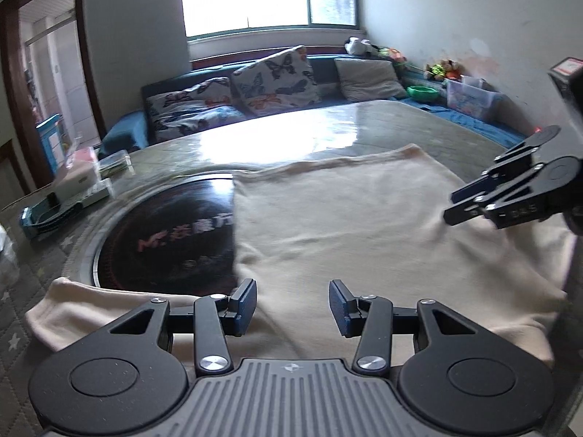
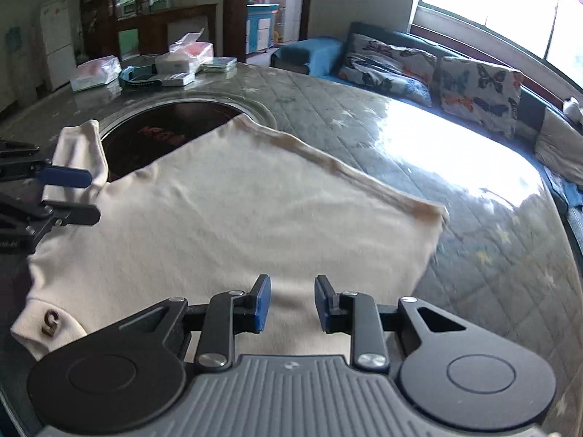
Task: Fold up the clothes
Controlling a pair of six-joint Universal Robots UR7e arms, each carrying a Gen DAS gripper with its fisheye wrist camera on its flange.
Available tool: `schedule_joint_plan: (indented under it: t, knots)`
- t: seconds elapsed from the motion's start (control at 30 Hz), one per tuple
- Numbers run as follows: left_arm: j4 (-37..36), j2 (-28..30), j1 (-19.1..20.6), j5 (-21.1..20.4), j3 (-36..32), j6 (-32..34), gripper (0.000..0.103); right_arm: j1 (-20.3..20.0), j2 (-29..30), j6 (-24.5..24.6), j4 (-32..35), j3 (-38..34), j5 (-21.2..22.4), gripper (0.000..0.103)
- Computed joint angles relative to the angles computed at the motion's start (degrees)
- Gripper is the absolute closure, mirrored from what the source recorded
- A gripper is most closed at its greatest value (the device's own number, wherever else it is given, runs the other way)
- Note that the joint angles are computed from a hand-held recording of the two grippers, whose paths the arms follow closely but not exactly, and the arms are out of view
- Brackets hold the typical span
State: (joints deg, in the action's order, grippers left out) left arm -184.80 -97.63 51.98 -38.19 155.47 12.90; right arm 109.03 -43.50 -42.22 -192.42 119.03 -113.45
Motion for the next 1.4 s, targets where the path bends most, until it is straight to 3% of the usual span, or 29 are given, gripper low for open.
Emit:
schedule_joint_plan:
  t: [0.2, 0.43, 0.73, 0.97, 1.1, 1.4]
  knots:
    - [1.92, 0.82, -3.98, -0.90, 1.53, -2.97, 0.056, -1.46, 1.45, 0.95, -5.79, 1.05, 1.04, 0.077]
    - [0.43, 5.54, -5.66, -3.63, 2.03, -3.41, 0.056, -2.17, 2.41, 0.53, -10.64, 1.35, 0.51, 0.077]
    - [-3.61, 9.86, -7.03, -6.19, 2.22, -2.82, 0.056, -4.28, -6.33, 3.73, -18.18, 8.86, 0.09, 0.075]
    - [-6.32, 14.40, -8.44, -9.71, 2.79, -3.03, 0.056, -9.65, -11.53, 7.63, -29.79, 17.27, -6.30, 0.075]
    - [-7.34, 16.66, -8.98, -10.54, 3.08, -3.27, 0.056, -12.87, -13.43, 10.17, -35.39, 20.95, -7.06, 0.075]
    - [-7.05, 17.13, -10.09, -9.20, 3.01, -4.37, 0.056, -17.34, -13.86, 15.50, -40.00, 24.22, -4.89, 0.074]
